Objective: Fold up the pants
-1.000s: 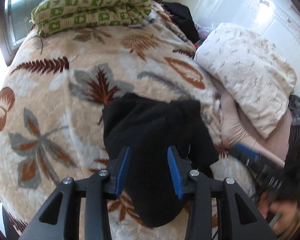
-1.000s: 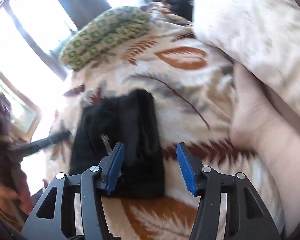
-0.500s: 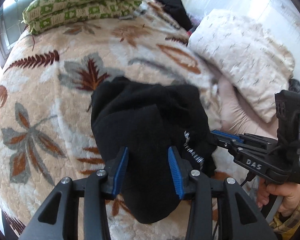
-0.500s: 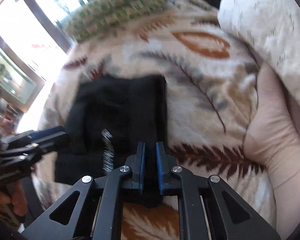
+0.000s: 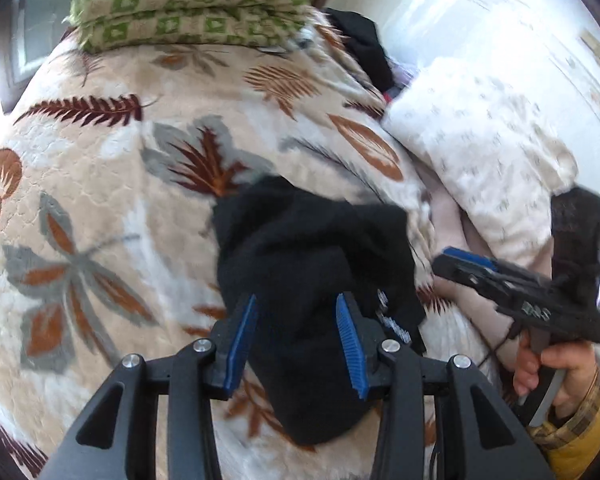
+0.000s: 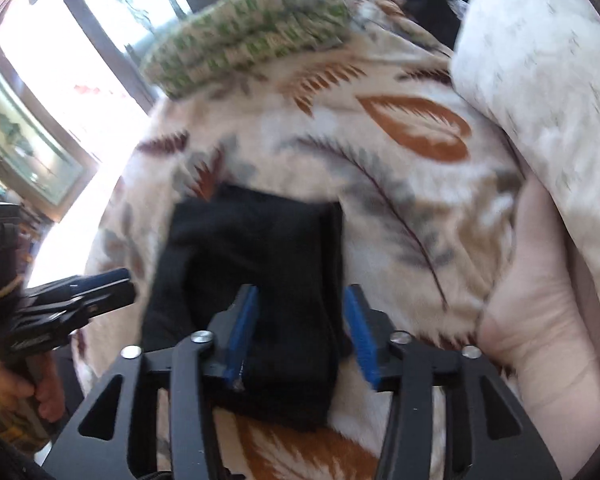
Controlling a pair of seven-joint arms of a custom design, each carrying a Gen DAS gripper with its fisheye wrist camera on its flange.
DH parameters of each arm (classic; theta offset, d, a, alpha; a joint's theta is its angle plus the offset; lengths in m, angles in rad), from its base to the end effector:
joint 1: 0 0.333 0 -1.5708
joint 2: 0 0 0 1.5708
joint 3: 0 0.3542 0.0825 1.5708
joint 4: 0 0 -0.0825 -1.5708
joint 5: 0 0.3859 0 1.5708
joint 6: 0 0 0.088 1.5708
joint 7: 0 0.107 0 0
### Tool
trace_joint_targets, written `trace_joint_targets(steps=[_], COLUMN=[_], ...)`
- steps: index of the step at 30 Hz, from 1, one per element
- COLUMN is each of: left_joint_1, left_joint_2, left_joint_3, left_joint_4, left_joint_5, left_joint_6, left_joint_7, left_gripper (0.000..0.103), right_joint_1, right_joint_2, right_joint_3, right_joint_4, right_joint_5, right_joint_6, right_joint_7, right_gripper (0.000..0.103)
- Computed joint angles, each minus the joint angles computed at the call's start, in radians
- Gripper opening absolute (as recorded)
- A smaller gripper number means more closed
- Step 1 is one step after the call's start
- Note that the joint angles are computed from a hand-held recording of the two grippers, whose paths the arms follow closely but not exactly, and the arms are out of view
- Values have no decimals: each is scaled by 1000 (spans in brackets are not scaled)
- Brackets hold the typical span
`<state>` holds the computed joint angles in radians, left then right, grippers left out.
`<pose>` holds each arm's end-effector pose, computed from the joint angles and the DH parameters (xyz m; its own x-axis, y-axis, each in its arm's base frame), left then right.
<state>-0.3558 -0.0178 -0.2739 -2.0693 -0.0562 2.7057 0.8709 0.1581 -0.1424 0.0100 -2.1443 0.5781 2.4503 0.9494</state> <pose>0.4786 -0.3476 0.5515 -0.0026 -0.9050 0.4254 -0.8773 -0.2021 -0.4353 0.5345 0.0912 0.5508 0.4591 -0.8617 -0.2162 -0.7871 -0.2816 -0.5488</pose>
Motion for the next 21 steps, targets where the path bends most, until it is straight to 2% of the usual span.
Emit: trace_joint_targets(steps=[5,9,11,14,19,21], left_joint_1=[35,57,66,74,93,100], left_joint_2=[75,163,198,238,272,267], left_joint_3=[9,-12,-16,-7,-19,-28], left_joint_4=[68,161,196,232,242,241], left_joint_5=[-20,14,38,87,111,111], left_joint_6=[10,-42,-70,-118,-133,-136], left_joint_7=[9,24,6,-60,-91,-86], left_gripper=[43,43,43,45,50,50], right_joint_1=[13,21,27,31,31,27], right_joint_2=[66,115,131,160,190,192], right_joint_3=[13,22,25,21,13,10], right_joint_4=[62,86,79,84,78,77], right_joint_5=[-19,-105,-152,-190,-176,-149], right_joint_6=[23,38,81,110,134,135], right_joint_7=[2,62,101,140,129,114], right_gripper=[48,38,37,37,37,42])
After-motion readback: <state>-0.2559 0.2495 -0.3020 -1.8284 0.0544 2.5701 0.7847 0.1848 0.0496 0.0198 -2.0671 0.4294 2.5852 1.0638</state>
